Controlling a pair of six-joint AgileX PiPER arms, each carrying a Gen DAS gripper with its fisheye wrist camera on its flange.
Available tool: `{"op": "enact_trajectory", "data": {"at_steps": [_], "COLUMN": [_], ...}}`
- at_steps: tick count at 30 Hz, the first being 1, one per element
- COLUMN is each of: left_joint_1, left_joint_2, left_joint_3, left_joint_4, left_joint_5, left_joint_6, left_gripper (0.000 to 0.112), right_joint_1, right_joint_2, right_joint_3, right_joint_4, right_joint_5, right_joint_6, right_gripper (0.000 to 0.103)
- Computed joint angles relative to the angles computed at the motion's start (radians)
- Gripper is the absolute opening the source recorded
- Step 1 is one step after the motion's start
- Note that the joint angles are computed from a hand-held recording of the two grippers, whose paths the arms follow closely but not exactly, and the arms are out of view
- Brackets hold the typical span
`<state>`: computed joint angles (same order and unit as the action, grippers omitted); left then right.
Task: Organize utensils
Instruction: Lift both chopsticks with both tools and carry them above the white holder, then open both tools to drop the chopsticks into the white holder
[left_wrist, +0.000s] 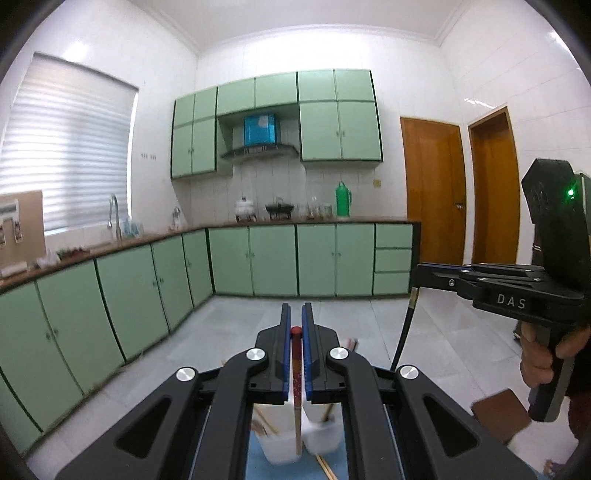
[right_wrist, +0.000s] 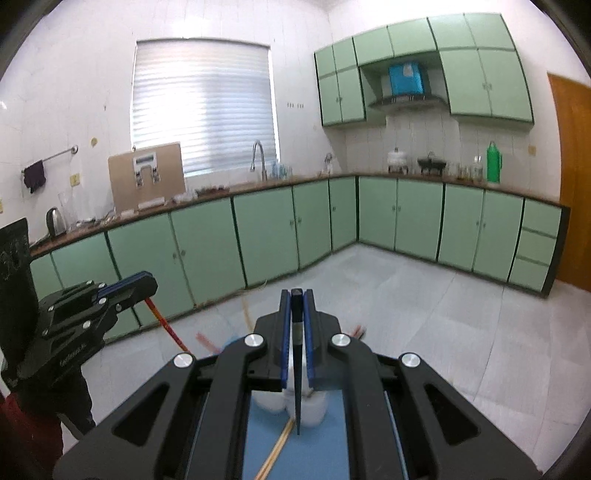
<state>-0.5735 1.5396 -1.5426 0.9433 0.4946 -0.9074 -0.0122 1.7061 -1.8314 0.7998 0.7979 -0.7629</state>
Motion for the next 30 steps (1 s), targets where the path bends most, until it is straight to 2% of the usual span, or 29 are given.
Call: {"op": "enact_trajectory", "data": {"at_steps": [6, 9, 15, 19, 20, 22, 24, 25, 27, 29, 30], "left_joint_1": [0.059, 0.094, 0.16, 0.187, 0.186, 0.186, 0.185, 0.182, 0.167, 0.142, 0.131], "left_joint_2": [0.117, 0.179, 0.269, 0.31, 0.312, 0.313, 0.285, 0.265, 0.207, 0.159, 0.128], "left_joint_3": [-0.144, -0.181, -0.198, -0.212, -0.204, -0.196, -0.153, -0.125, -0.052, 0.005, 0.044], "left_joint_4": [0.029, -0.022, -0.171, -0.342, -0.345, -0.365, -0.337, -0.306, -0.196, -0.067, -0.009], "left_joint_5": [-0.034, -0.056, -0.094, -0.083, -0.075, -0.065, -0.075, -0.086, -0.096, -0.086, -0.084], "left_joint_6": [-0.002, 0.02, 0.08, 0.218, 0.217, 0.23, 0.193, 0.162, 0.058, -0.067, -0.123], "left_gripper": [0.006, 0.006, 0.006, 0.006, 0.007, 0.011, 0.017, 0.021, 0.025, 0.038, 0.04], "right_joint_1": [0.045, 0.071, 0.11, 0.12, 0.127, 0.139, 0.14, 0.137, 0.128, 0.115, 0.106], "right_joint_2": [0.152, 0.23, 0.317, 0.371, 0.372, 0.365, 0.324, 0.292, 0.207, 0.129, 0.092], "right_joint_3": [-0.244, -0.321, -0.316, -0.338, -0.331, -0.305, -0.229, -0.17, -0.034, 0.08, 0.135], "right_joint_4": [-0.078, -0.129, -0.192, -0.238, -0.253, -0.292, -0.282, -0.254, -0.184, -0.107, -0.067], "right_joint_5": [-0.029, -0.05, -0.114, -0.091, -0.09, -0.106, -0.154, -0.192, -0.289, -0.359, -0.387], "right_joint_6": [0.092, 0.136, 0.169, 0.199, 0.205, 0.222, 0.205, 0.178, 0.103, 0.015, -0.031], "right_gripper": [0.006, 0.006, 0.006, 0.006, 0.008, 0.017, 0.035, 0.04, 0.054, 0.06, 0.066]}}
